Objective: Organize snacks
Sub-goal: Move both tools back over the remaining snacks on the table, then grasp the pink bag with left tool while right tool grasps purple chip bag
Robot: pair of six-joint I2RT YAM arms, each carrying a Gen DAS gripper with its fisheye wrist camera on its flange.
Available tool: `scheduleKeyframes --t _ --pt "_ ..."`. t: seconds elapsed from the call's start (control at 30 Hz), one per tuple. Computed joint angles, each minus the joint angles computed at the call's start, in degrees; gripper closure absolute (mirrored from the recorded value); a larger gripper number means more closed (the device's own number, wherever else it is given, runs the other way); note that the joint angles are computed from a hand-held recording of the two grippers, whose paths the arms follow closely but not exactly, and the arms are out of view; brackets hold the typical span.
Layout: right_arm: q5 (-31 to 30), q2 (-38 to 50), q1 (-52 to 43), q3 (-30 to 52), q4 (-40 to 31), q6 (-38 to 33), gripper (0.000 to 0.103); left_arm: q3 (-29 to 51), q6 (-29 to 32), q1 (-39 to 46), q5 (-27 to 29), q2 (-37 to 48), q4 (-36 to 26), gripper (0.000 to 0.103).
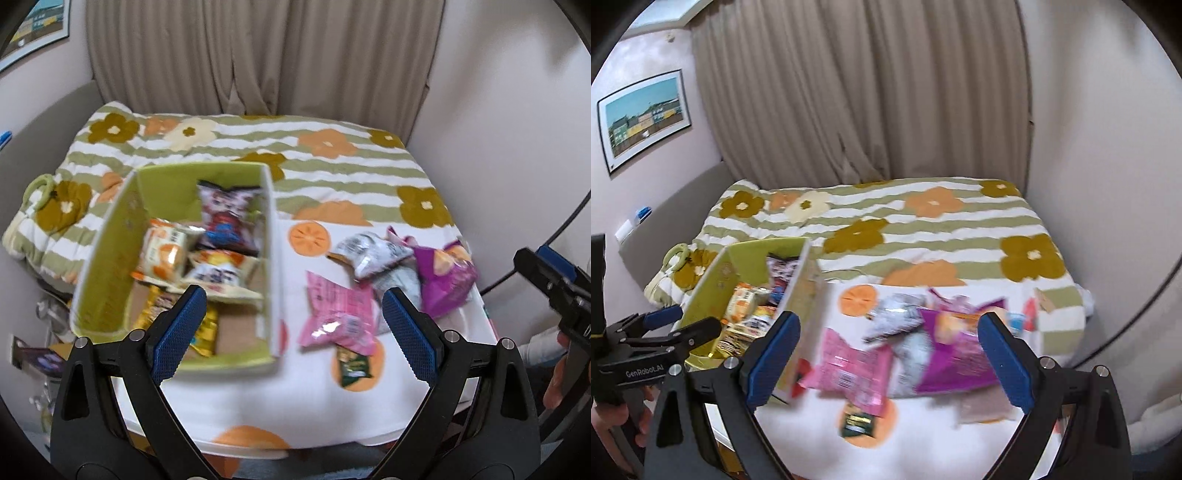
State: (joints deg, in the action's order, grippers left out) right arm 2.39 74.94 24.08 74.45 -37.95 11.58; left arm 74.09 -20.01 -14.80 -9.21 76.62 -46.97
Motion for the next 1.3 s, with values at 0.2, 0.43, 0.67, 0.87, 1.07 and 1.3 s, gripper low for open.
scheduleKeyframes --t 0.2,0.43,0.67,0.87,1.07,1.3 --pt "-12.14 -0.83 -13.37 -2.19 -0.62 -7.23 0.007 1.62 -8.27 -10.39 -7.09 6.93 -0.70 0.008" --pt "-19.65 4.90 -20.64 -1.79 -0.42 -12.20 0.007 8.34 -8.41 -12.64 -6.75 21.21 -2.21 0.008" --pt "-20.00 12.53 -20.83 -0.90 1.01 -12.51 0.007 14.31 -7.37 -10.18 -4.38 33.46 -1.71 0.008" --pt "-19.85 19.63 -20.96 1.86 0.52 -12.97 0.007 18.08 -6.22 -7.43 -0.48 40.67 -1.84 0.008" --pt "-19.30 24.46 -19.95 5.16 -0.24 -11.98 0.007 22.15 -5.07 -5.77 0.71 46.45 -2.47 0.008" --pt "-17.46 27.87 -18.51 7.24 -0.91 -13.18 0.007 25.60 -4.11 -4.09 2.96 51.43 -3.53 0.008"
